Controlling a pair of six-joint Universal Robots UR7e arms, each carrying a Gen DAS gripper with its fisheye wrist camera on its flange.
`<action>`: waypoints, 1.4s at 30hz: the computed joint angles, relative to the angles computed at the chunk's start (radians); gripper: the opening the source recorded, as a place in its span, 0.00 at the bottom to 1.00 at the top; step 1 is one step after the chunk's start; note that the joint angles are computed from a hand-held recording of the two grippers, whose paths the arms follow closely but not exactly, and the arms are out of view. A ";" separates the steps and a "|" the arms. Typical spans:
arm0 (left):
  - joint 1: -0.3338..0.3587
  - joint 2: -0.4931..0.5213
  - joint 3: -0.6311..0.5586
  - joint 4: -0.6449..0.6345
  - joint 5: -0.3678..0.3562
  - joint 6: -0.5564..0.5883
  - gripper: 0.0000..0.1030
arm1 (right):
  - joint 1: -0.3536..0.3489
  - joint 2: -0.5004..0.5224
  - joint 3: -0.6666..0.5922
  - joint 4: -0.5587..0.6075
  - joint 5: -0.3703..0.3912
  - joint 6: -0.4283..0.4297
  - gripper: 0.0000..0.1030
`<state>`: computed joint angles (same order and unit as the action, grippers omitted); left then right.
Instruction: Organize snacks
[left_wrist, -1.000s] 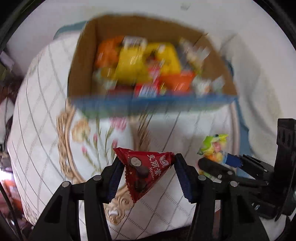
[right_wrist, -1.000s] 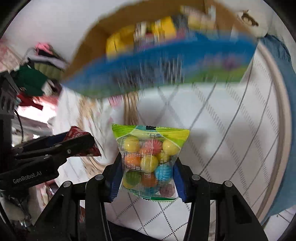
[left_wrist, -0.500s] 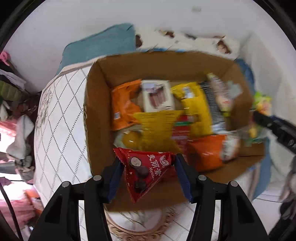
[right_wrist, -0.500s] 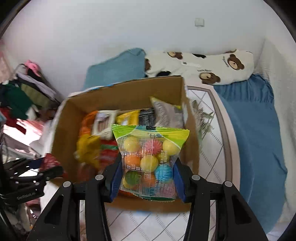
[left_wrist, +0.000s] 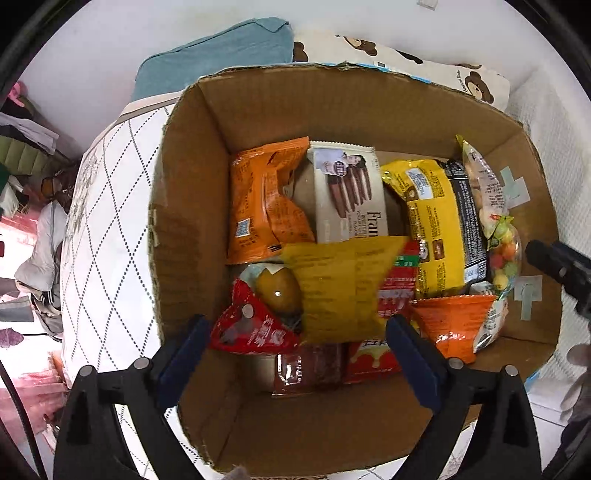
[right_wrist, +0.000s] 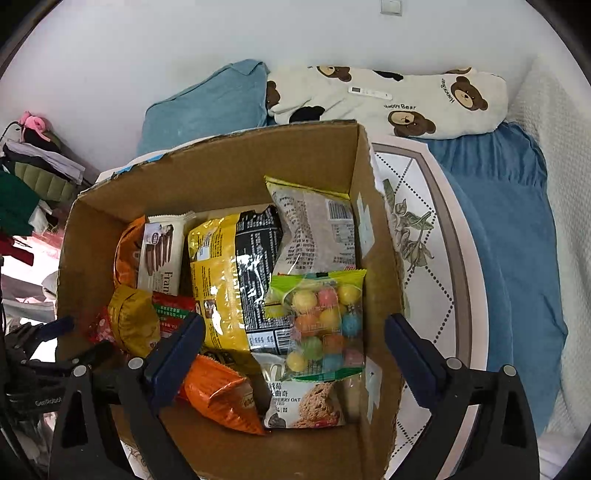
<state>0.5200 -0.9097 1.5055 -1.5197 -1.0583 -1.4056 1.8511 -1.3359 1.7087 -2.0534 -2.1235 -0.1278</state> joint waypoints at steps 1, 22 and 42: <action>-0.001 0.001 -0.003 -0.004 -0.001 -0.010 0.94 | 0.001 -0.001 0.002 0.004 -0.002 0.003 0.97; -0.123 0.010 -0.019 0.045 0.112 -0.140 0.94 | 0.063 -0.157 0.176 -0.111 -0.056 -0.037 0.98; -0.376 -0.009 -0.089 0.304 0.220 -0.395 0.94 | 0.271 -0.459 0.261 -0.124 -0.060 -0.032 1.00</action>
<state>0.1439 -0.9190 1.4169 -1.2161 -0.8386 -1.8006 2.1217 -1.7946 1.9702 -2.1769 -2.1838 -0.1595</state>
